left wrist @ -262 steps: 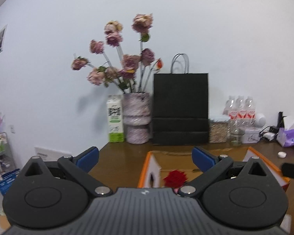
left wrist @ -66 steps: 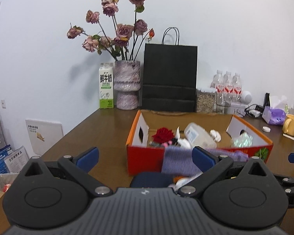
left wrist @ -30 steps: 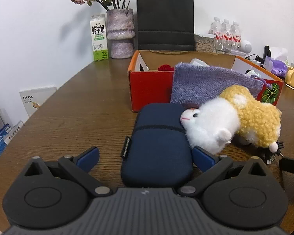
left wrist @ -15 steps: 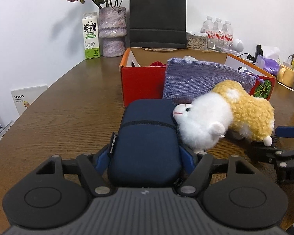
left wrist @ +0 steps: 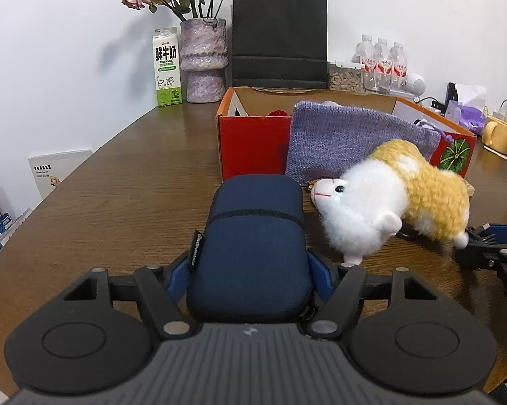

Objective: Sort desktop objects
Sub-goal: 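Grasp the navy blue pouch with the left gripper while the right gripper grasps the black cable, then carry pouch and cable into the cardboard box and open both grippers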

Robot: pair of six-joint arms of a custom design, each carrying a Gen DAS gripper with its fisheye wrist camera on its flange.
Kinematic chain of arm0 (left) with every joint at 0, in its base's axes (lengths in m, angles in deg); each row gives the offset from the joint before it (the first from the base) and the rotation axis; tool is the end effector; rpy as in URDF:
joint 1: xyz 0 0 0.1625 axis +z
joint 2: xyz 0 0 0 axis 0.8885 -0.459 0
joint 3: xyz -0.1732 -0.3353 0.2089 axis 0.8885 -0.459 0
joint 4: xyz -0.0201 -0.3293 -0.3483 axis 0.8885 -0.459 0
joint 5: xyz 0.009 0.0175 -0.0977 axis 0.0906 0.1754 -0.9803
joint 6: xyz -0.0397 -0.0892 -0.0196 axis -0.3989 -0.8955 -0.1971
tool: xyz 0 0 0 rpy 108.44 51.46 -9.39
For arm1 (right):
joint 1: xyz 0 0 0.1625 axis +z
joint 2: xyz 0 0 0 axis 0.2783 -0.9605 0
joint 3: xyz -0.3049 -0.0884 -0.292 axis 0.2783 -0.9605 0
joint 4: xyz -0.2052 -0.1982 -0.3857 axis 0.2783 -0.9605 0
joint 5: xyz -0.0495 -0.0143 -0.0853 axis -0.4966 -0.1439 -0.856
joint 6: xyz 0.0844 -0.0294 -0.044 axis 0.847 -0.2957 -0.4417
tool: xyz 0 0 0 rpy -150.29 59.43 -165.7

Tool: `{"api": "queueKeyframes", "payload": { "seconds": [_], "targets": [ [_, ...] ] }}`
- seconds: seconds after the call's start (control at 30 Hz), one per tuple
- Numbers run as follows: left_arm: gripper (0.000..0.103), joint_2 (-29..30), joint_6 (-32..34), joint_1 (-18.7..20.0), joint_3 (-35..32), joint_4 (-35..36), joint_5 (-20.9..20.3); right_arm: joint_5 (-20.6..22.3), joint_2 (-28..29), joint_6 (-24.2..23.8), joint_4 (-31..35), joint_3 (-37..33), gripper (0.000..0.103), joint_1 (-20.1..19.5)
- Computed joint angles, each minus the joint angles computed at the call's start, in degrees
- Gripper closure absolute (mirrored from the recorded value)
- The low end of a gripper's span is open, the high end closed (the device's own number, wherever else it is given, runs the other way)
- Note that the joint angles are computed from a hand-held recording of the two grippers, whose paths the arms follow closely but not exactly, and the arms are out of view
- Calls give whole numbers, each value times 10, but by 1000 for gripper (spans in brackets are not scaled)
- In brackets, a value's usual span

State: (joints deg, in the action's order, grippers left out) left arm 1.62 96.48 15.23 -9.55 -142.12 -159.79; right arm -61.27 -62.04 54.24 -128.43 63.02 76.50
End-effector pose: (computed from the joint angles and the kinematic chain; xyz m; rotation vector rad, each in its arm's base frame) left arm -0.0230 -0.8822 0.0692 0.9924 2.2672 -0.9785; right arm 0.1191 -0.7644 -0.0227 0.3032 -2.0742 1.1996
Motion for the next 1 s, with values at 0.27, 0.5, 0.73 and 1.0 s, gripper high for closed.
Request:
{"api": "queueKeyframes", "payload": {
  "seconds": [0.27, 0.5, 0.73, 1.0],
  "targets": [
    [36, -10, -9, -1, 19, -19, -2, 4, -16, 10, -35, 25, 50, -7],
    [37, -18, -11, 0, 33, -55, -16, 7, -16, 10, -45, 26, 50, -7],
    [37, -32, -18, -3, 46, -99, -47, 12, -15, -7, -58, 16, 50, -1],
    [37, -16, -17, -20, -2, -115, -85, 55, -19, -25, -59, -23, 50, 8]
  ]
}}
